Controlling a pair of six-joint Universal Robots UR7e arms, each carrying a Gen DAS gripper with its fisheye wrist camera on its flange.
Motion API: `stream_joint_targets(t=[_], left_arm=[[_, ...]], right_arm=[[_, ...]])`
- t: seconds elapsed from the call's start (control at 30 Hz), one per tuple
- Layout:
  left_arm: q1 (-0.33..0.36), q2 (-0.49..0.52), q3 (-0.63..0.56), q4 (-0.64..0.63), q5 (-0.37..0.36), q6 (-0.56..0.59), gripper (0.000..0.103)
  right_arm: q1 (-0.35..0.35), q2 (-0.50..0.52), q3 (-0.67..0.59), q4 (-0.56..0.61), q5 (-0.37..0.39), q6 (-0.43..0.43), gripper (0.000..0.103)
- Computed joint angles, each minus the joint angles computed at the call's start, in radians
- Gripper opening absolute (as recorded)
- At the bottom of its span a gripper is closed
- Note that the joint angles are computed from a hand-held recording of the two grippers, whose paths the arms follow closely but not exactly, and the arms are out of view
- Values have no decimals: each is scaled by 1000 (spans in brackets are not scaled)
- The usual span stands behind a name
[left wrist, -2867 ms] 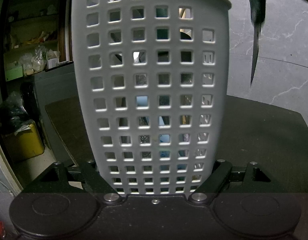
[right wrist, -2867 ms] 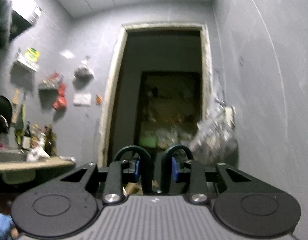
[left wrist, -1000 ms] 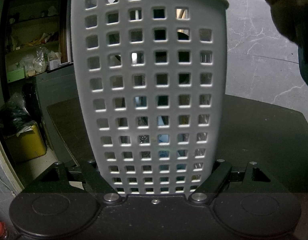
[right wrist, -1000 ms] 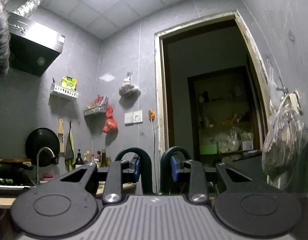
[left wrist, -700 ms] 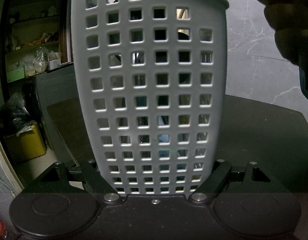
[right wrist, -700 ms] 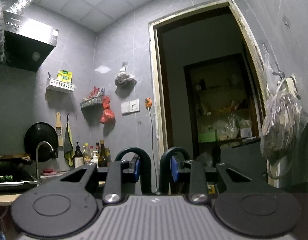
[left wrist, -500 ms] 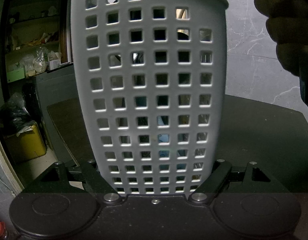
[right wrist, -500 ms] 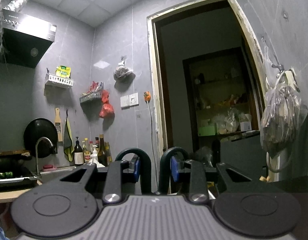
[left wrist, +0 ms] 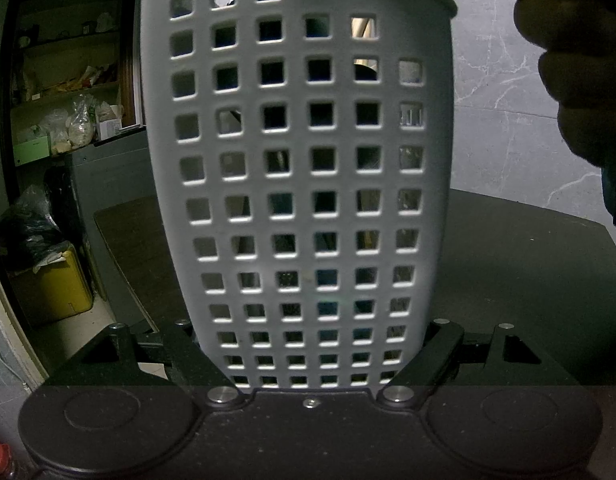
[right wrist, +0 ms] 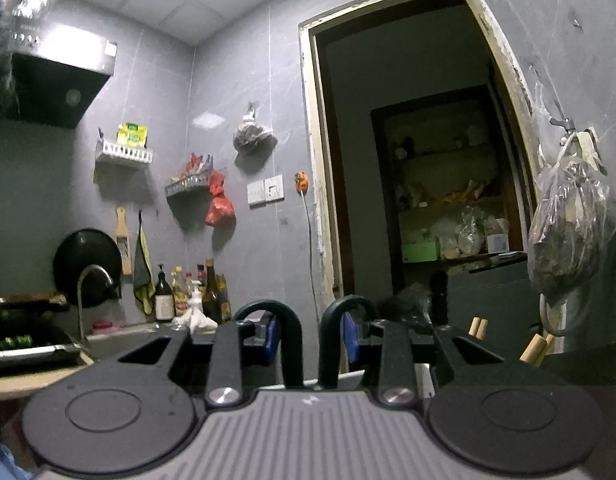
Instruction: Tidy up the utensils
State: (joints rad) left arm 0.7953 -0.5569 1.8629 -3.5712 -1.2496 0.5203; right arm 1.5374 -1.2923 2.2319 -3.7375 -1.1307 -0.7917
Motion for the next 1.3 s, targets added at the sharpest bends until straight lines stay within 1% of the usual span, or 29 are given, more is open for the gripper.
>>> stream_joint_targets(t=[0.27,0.53,0.63,1.1,1.17,1.3], left_arm=[[0,0,0,-1,1,-1,83],[-1,-1,2,-1,1,-1,83],[0,0,1,-1,1,-1,83],[-1,0,2,-2,1,-1,83],[0,0,1,-2,1,-1,83],[-1,0,2,-2,1,-1,83]], right_arm=[[-3,-3,12,-3,-9,-21,37],[-5,-11,37,-21,-22,-41,41],[-2,-8,43,-47,-43,-47,47],[-3,-16,64,-67,-72,-51,50],[-4,-26,69,-52,-64,-58,59],[3,-21,87,-87,-88,-86,59]])
